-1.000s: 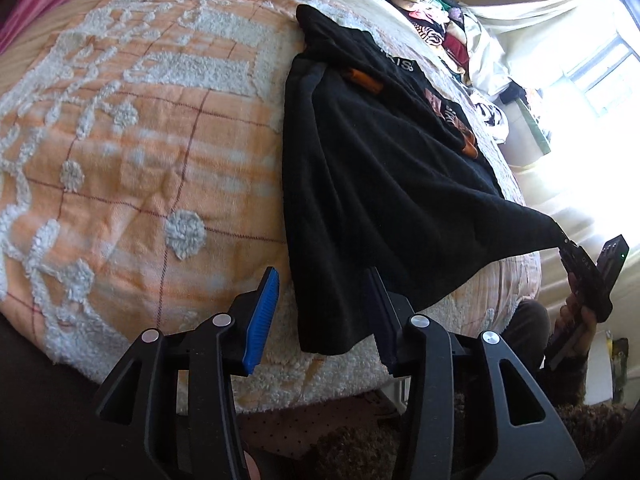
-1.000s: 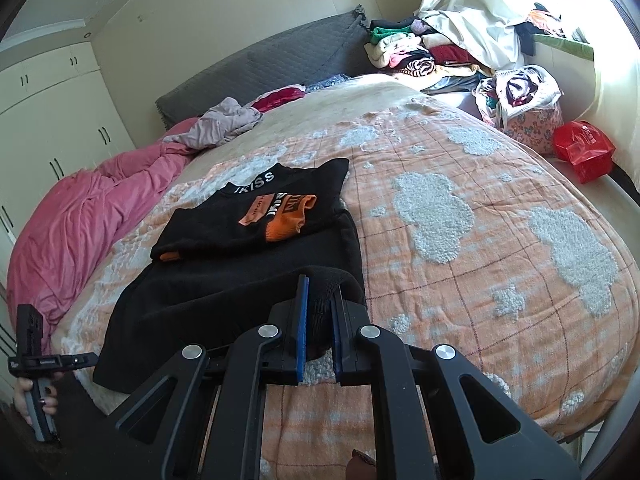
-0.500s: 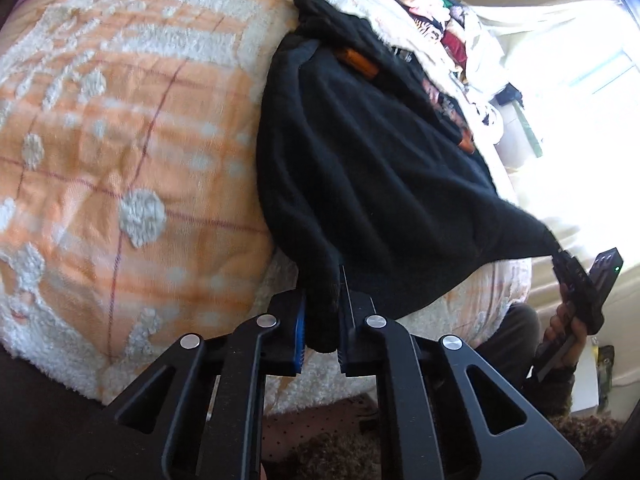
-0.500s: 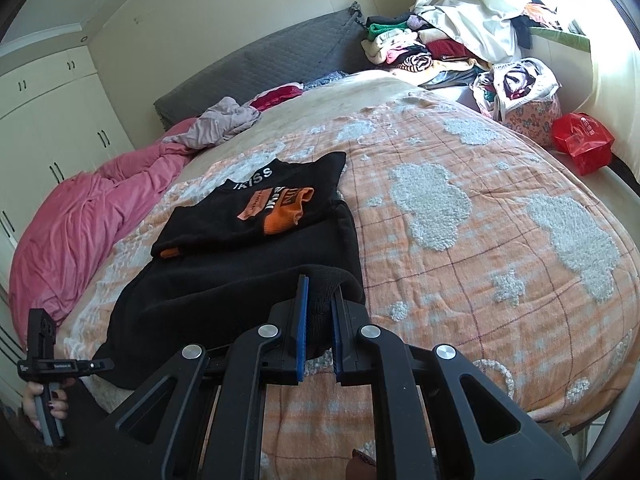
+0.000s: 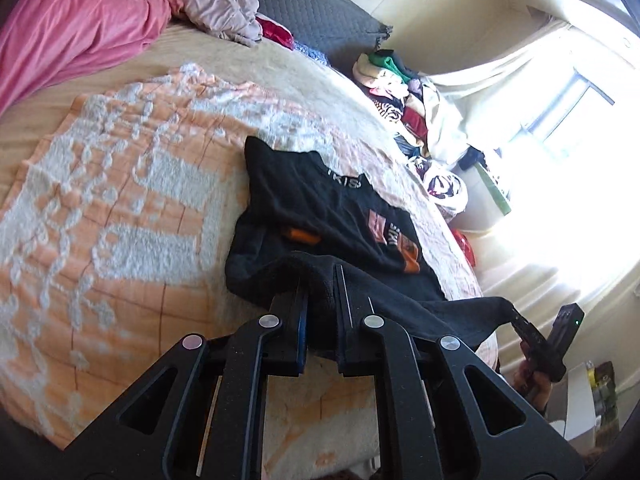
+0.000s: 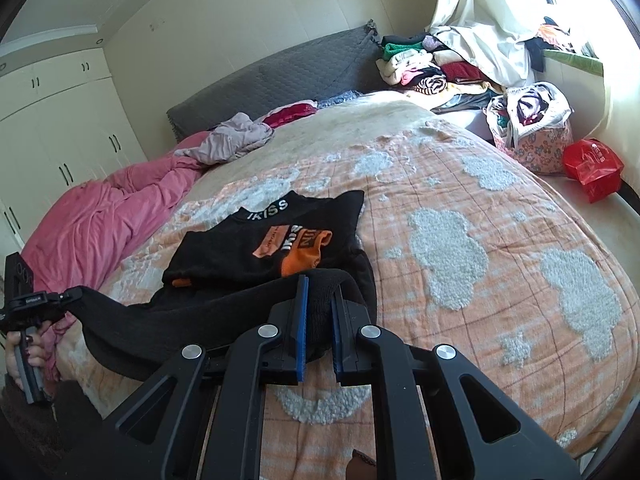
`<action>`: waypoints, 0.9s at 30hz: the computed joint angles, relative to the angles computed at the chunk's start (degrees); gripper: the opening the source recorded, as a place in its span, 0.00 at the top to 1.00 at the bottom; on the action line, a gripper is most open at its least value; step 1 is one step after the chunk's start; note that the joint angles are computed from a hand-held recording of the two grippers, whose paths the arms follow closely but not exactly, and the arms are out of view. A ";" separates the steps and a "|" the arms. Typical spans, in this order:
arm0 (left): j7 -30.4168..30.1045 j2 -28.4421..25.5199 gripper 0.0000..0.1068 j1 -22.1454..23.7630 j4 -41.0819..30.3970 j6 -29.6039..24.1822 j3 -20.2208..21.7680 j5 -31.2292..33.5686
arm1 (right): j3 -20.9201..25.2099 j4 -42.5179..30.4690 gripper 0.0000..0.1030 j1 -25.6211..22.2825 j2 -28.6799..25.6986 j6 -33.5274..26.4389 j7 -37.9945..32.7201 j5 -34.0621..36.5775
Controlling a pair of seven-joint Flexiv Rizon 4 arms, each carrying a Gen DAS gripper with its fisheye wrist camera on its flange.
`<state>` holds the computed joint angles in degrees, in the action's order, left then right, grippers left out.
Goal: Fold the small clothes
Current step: 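Lift the hem with both grippers and fold it toward the collar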
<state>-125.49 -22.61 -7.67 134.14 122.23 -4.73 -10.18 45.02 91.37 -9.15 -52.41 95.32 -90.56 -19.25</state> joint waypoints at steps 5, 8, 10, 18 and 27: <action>1.54 -0.07 0.96 1.36 -3.46 -0.77 0.97 -0.44 | 1.89 -4.67 0.91 0.93 -1.50 -0.77 -0.27 -0.47; 3.24 -0.38 0.96 1.96 -5.48 -1.73 1.66 -0.98 | 1.57 -7.80 0.91 2.55 -2.02 -0.94 -0.50 -0.05; 4.11 -0.79 0.96 2.48 -6.71 -2.26 1.76 -1.40 | 1.14 -10.27 0.91 3.84 -2.61 -1.39 -0.49 0.36; 4.24 -3.25 0.96 9.37 -11.06 -5.50 -1.55 2.24 | 2.95 -21.62 0.91 7.67 -6.80 -7.96 -2.47 4.55; 8.33 -6.90 0.96 8.37 -16.98 -9.15 0.91 -0.30 | -6.43 -35.99 0.91 17.58 -10.57 -12.99 -1.70 8.53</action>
